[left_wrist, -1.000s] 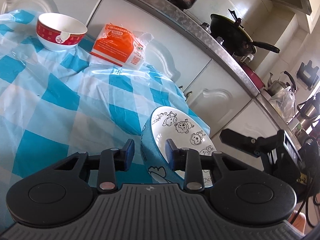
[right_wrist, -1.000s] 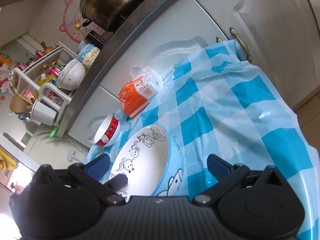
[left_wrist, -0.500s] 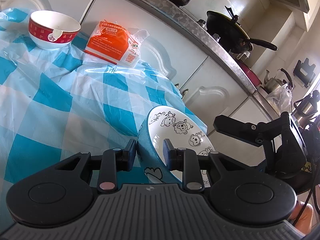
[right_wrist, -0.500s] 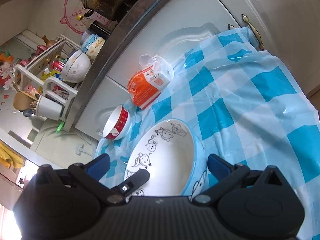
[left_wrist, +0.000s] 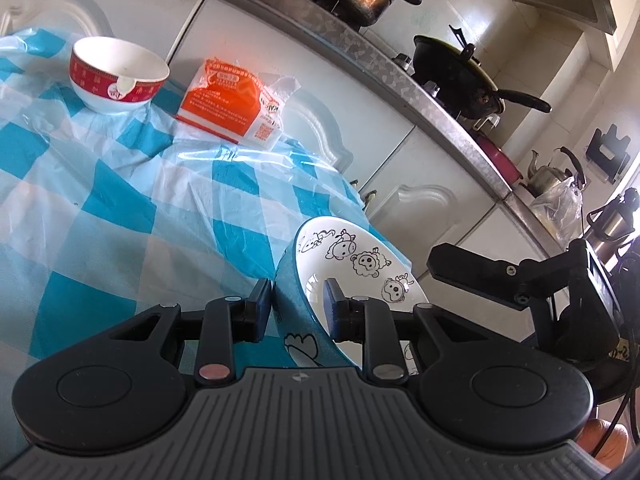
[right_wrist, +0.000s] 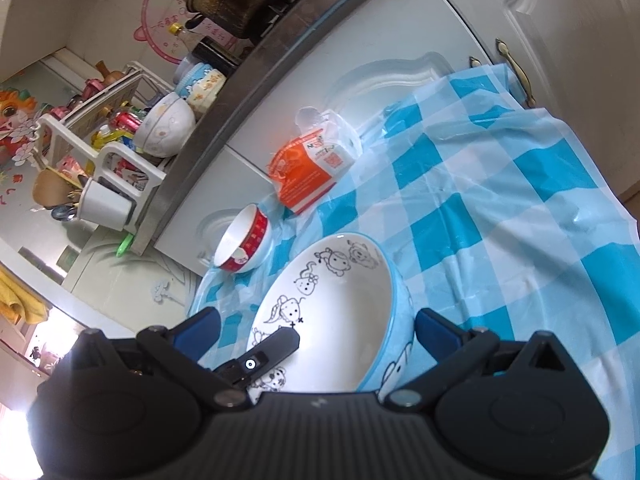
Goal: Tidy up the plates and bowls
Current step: 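Lift the blue cartoon bowl with the left gripper over the pink floral bowl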
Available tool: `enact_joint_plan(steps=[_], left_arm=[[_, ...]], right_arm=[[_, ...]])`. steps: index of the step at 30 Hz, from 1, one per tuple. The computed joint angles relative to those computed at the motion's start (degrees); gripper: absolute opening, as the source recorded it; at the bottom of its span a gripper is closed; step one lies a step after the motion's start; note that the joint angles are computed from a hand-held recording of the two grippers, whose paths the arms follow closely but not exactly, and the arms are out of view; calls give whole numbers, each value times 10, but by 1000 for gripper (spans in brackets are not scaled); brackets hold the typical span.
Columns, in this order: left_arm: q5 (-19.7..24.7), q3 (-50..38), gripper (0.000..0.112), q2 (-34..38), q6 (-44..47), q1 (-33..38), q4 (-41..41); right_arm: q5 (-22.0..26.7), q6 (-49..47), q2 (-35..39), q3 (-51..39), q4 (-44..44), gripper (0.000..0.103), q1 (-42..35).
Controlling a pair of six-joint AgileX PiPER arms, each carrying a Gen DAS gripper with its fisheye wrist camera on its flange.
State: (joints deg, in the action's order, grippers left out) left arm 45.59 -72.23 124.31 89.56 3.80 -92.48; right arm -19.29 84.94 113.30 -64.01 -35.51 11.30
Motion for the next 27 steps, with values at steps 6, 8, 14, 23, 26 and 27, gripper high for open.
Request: enact_joint_plan(steps=[6,8,14,23,26,27], left_arm=[[19,28,26,-26,17,17,-3],[23,39,26,-37,24,22,-3],[33,77,26,-71,45,36,-4],[36,137,26,-123,70,56,-4],[40,154,26,-139,75,63,2],[41,160,26,-145,79,65,3]], right_arm=[[-8,-25,-20,14,23,103,7],[-11,-36,-28,22,35,103,11],[-24,-72,-54,48,72,103,23],[-37,-135,-104,98,144,103,54],[-35,-164,-120,115,178,103,68],[-38,-170,-125,122,186,103,71]])
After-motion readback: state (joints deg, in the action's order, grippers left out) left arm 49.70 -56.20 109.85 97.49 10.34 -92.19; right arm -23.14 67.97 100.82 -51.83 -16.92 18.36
